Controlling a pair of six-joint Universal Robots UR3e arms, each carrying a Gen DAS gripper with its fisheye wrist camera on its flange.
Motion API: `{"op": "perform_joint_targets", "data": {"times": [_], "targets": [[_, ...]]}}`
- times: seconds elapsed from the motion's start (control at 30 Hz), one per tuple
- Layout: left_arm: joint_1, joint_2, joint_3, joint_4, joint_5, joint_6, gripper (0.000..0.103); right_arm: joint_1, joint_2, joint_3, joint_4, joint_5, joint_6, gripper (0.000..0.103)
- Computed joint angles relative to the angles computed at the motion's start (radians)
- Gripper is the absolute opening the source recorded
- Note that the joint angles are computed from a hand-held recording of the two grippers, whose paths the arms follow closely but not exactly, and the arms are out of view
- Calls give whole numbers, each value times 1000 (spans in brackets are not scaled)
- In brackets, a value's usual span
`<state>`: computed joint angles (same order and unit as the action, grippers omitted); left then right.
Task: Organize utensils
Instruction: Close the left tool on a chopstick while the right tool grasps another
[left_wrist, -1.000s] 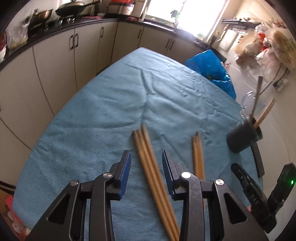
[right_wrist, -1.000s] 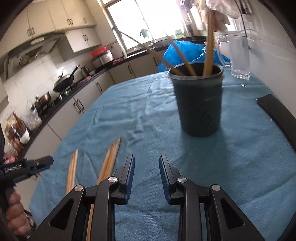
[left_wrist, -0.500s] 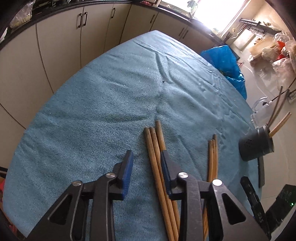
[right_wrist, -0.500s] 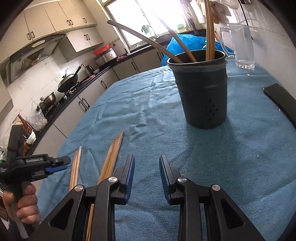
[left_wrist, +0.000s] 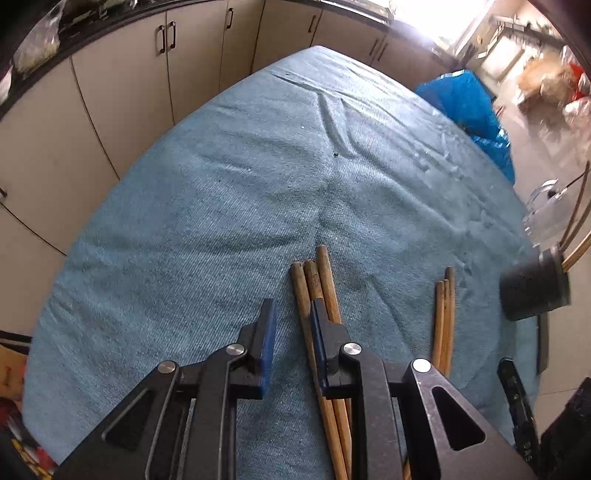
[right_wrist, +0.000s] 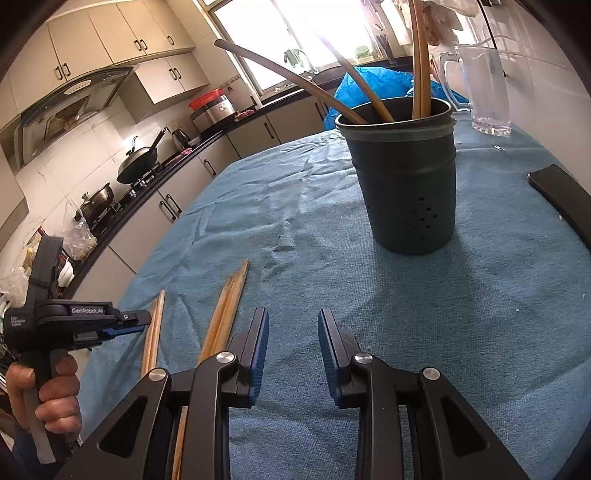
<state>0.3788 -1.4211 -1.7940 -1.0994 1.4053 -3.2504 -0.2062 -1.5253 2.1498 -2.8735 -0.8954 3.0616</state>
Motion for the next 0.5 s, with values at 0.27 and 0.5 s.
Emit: {"op": "perform_joint_targets", "data": {"times": [0.27, 0.5], "targets": [[-90, -31, 26, 15, 153, -26, 9, -8, 5, -2, 6, 8, -5, 30], [37, 111, -117, 42, 49, 100, 8, 9, 20, -52, 85, -17, -19, 30]]}}
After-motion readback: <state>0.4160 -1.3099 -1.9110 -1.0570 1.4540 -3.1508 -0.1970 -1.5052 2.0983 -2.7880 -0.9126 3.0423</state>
